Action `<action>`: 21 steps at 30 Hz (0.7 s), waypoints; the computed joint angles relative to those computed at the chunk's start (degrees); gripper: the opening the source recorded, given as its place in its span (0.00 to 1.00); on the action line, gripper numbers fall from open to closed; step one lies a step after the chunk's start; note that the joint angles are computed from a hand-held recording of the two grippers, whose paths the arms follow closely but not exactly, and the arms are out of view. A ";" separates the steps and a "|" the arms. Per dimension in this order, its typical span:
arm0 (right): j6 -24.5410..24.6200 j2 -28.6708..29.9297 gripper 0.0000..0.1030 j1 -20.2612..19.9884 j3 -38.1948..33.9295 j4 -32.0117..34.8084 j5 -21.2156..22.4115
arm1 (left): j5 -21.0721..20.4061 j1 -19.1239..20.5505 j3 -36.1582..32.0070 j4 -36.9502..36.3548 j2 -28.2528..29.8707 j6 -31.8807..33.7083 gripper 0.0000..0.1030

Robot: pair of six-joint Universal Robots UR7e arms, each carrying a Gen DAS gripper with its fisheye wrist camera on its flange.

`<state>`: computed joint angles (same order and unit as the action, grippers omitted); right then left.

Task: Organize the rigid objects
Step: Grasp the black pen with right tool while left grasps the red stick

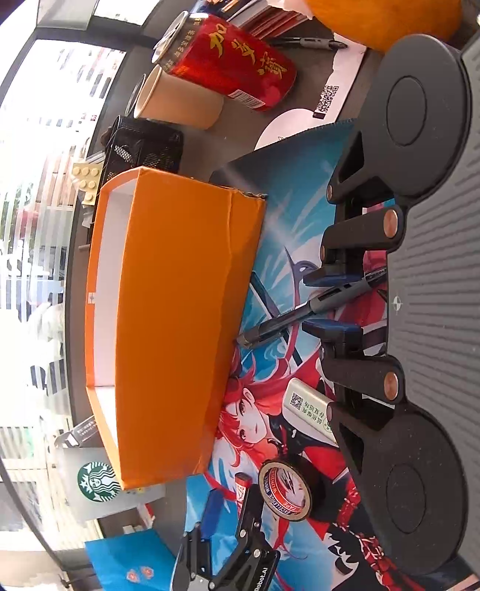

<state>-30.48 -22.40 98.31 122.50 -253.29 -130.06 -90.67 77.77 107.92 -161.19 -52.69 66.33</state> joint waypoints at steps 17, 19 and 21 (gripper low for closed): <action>-1.56 3.50 0.09 1.55 -3.39 -3.31 -1.02 | 5.16 -1.59 11.21 -19.11 -2.45 -10.44 0.16; 1.81 2.79 0.09 1.07 -1.80 -3.40 0.45 | 5.80 -1.34 10.70 -17.13 -3.40 -13.63 0.16; 4.27 2.38 0.09 1.05 -0.68 -3.61 0.79 | 6.44 -1.13 10.70 -16.50 -4.15 -15.93 0.16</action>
